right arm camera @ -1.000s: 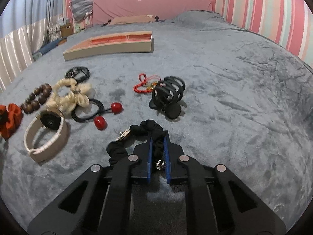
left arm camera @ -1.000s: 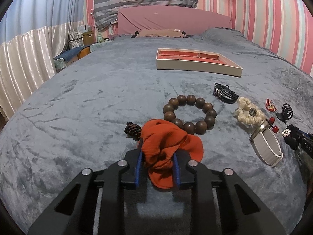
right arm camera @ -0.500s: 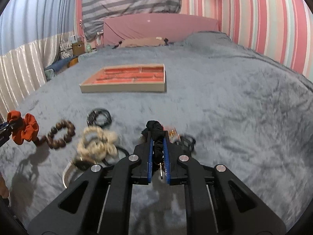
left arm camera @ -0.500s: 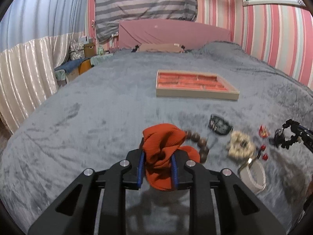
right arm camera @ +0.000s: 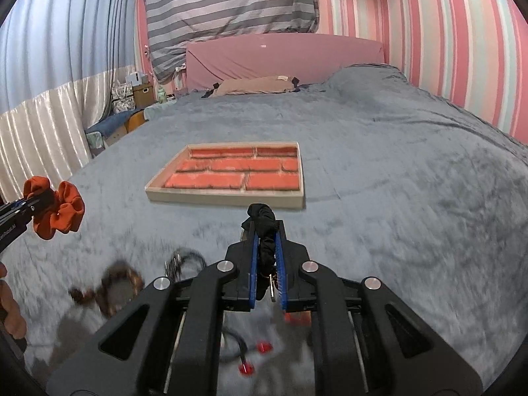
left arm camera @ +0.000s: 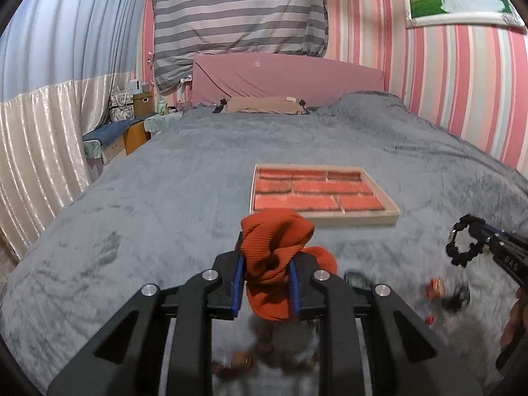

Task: Organize jewelry
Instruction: 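Carry both scrunchies over the brick-lined tray with both tools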

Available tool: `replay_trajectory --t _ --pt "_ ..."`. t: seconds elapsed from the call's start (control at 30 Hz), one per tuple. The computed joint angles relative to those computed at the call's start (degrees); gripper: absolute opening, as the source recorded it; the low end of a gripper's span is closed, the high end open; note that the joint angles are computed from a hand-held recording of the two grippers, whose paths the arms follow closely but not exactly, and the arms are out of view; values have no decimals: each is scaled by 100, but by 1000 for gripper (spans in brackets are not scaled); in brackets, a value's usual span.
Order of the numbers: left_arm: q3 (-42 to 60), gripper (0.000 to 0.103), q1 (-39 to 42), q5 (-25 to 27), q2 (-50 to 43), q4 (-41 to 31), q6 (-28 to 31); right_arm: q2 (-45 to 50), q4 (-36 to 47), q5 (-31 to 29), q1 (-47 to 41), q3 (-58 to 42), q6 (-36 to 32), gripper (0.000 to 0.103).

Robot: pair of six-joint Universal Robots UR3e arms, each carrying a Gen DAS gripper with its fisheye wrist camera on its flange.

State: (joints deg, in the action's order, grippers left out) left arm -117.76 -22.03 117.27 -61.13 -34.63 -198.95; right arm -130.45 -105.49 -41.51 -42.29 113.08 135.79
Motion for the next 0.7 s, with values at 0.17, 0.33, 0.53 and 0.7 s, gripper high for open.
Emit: replay_trajectory --t 0.17,0.33,0.53,0.7 --pt "852 22 888 -580 -706 189 580 2146 -2531 -1140 1865 -1020 1972 10" --pt "1645 22 1548 -1163 -1546 373 924 3774 -3296 -1948 2908 -2375 2699 10" --pt "2489 22 2097 -1753 -2692 426 1013 5552 -3300 -2558 3591 -4136 3040 10" --pt "3656 22 2129 -1829 -4063 277 1018 7312 -2692 -3073 3954 -6275 3064 10"
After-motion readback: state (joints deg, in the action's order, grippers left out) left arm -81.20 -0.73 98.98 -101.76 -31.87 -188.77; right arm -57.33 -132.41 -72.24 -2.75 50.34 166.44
